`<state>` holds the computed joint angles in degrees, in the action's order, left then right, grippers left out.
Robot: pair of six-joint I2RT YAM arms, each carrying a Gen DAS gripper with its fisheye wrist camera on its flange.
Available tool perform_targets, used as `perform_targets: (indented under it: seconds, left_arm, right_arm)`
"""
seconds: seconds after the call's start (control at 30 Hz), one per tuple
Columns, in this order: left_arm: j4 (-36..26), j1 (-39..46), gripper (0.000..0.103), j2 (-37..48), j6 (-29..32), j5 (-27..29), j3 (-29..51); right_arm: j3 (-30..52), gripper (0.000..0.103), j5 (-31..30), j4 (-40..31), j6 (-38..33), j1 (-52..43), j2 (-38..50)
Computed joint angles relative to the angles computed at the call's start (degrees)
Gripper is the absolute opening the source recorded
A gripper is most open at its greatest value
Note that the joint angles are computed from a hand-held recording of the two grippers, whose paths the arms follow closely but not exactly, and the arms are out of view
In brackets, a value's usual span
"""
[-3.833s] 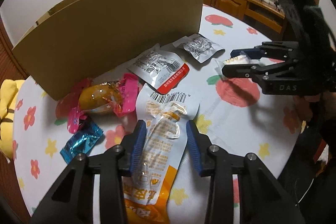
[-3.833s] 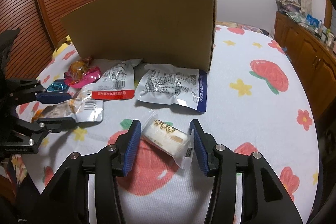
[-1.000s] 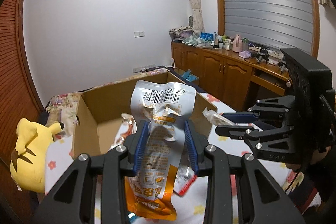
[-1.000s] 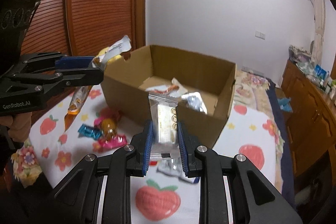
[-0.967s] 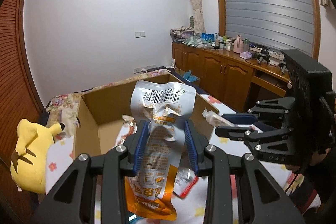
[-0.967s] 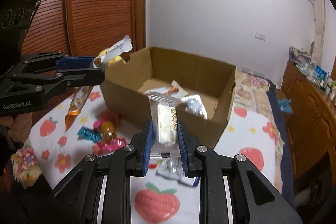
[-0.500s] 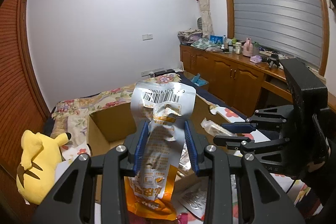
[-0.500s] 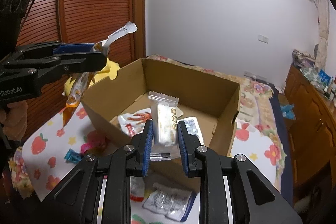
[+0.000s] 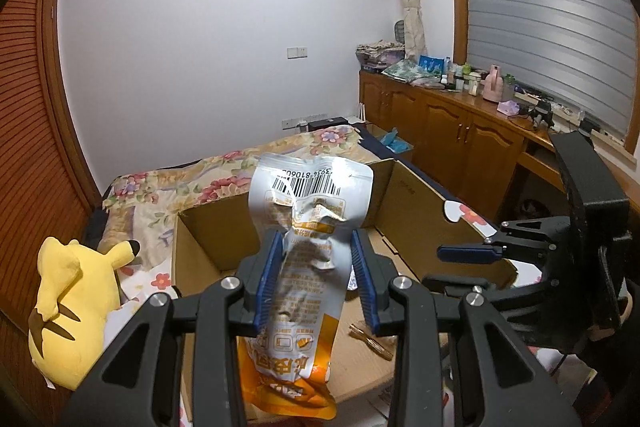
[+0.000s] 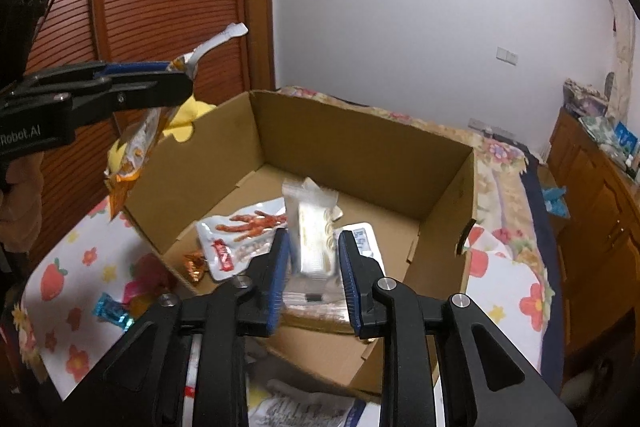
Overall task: Organize snacks
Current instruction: 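Open the right tool to drop the white candy into the box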
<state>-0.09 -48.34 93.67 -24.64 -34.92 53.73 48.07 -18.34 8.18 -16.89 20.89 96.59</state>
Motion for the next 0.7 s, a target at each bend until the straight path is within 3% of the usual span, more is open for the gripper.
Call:
perform_targets:
  seconds: [0.07,0.7]
  left_arm:
    - [0.0,0.3,0.034,1.1,0.2,0.3,0.9]
    - [-1.7,3.4,0.032,10.6,1.2,3.6,8.7]
  right_arm:
    - [0.6,0.035,-0.3,-0.2,0.4,-0.5,0.8]
    - [-4.0,0.035,-3.4,3.0,0.4,-3.5,-1.7]
